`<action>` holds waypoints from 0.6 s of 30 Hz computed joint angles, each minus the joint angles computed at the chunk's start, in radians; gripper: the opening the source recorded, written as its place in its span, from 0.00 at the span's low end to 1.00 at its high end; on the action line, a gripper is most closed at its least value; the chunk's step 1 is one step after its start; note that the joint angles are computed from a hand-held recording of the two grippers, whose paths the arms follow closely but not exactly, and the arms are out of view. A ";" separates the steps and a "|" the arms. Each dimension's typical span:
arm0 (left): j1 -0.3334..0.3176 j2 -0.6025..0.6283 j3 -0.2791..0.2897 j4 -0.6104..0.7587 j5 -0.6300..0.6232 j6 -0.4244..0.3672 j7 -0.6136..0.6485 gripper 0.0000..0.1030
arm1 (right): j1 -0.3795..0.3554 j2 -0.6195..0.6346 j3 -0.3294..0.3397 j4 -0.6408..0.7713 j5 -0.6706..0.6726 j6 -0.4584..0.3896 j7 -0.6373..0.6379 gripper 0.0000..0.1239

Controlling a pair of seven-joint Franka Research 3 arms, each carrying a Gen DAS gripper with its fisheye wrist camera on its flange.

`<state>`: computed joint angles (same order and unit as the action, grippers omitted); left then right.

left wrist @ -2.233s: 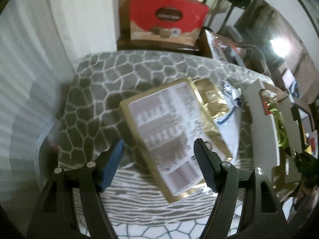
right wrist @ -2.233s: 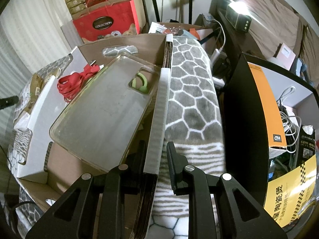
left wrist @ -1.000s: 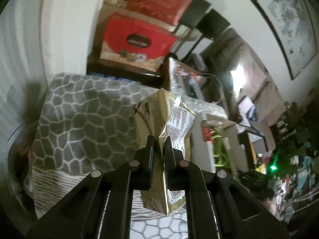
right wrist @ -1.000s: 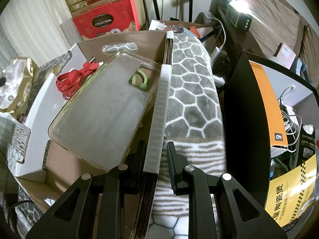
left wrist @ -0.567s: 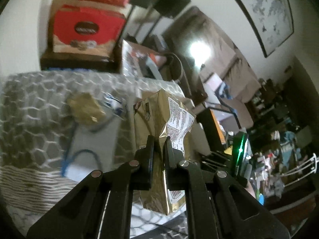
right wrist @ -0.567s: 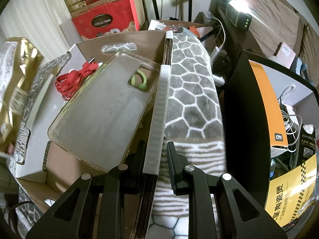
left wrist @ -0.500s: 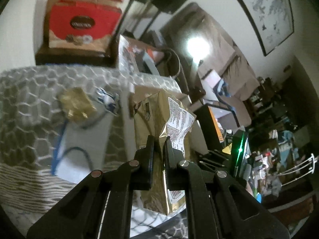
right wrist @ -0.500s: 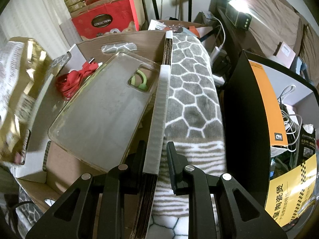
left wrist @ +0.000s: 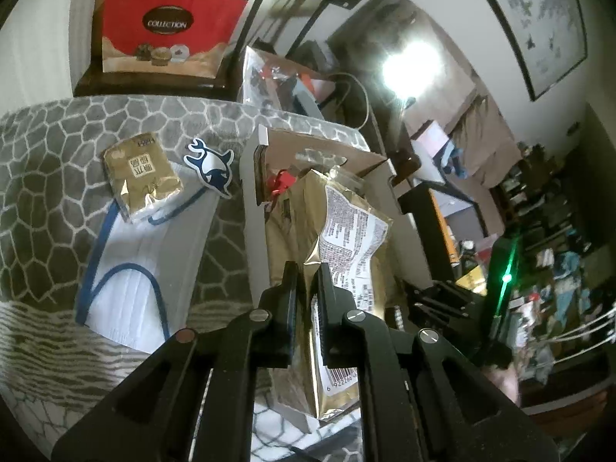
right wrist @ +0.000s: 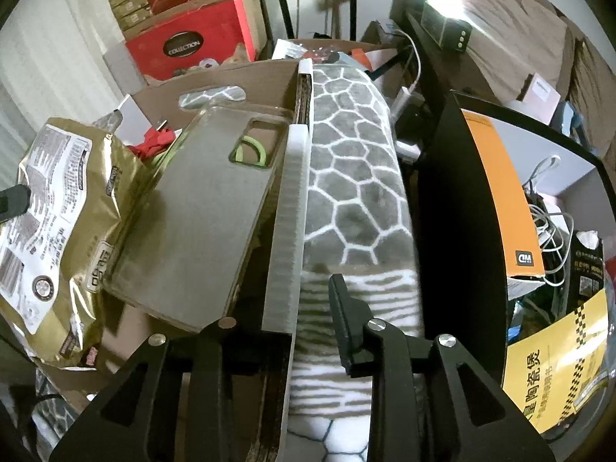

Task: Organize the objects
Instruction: 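Place the gold packet into the box beside the phone case and release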

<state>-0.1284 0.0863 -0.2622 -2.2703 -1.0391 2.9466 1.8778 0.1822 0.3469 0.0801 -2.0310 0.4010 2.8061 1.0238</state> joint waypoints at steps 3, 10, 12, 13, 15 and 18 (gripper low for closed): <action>0.014 -0.008 -0.003 0.015 -0.129 -0.024 0.096 0.08 | -0.013 -0.011 0.006 -0.007 0.026 0.001 -0.007 0.37; -0.003 -0.021 0.024 0.027 -0.200 -0.048 0.142 0.08 | -0.048 -0.056 0.028 -0.023 0.135 0.028 -0.047 0.50; -0.001 -0.022 0.027 0.037 -0.248 -0.070 0.176 0.08 | -0.021 -0.047 0.010 -0.011 0.098 0.031 -0.026 0.54; 0.000 -0.025 0.029 0.042 -0.284 -0.088 0.200 0.08 | 0.001 -0.038 -0.007 -0.007 0.060 0.032 0.001 0.54; -0.001 -0.031 0.035 0.052 -0.338 -0.121 0.242 0.08 | 0.033 -0.014 -0.032 0.013 -0.009 0.021 0.047 0.54; -0.010 -0.034 0.041 0.067 -0.396 -0.147 0.281 0.08 | 0.086 0.013 -0.079 0.020 -0.126 0.035 0.136 0.54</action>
<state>-0.1387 0.0528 -0.2211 -2.2032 -1.4355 2.8000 2.1593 0.2679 0.3603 0.0015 -2.0107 0.2746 2.8407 1.1593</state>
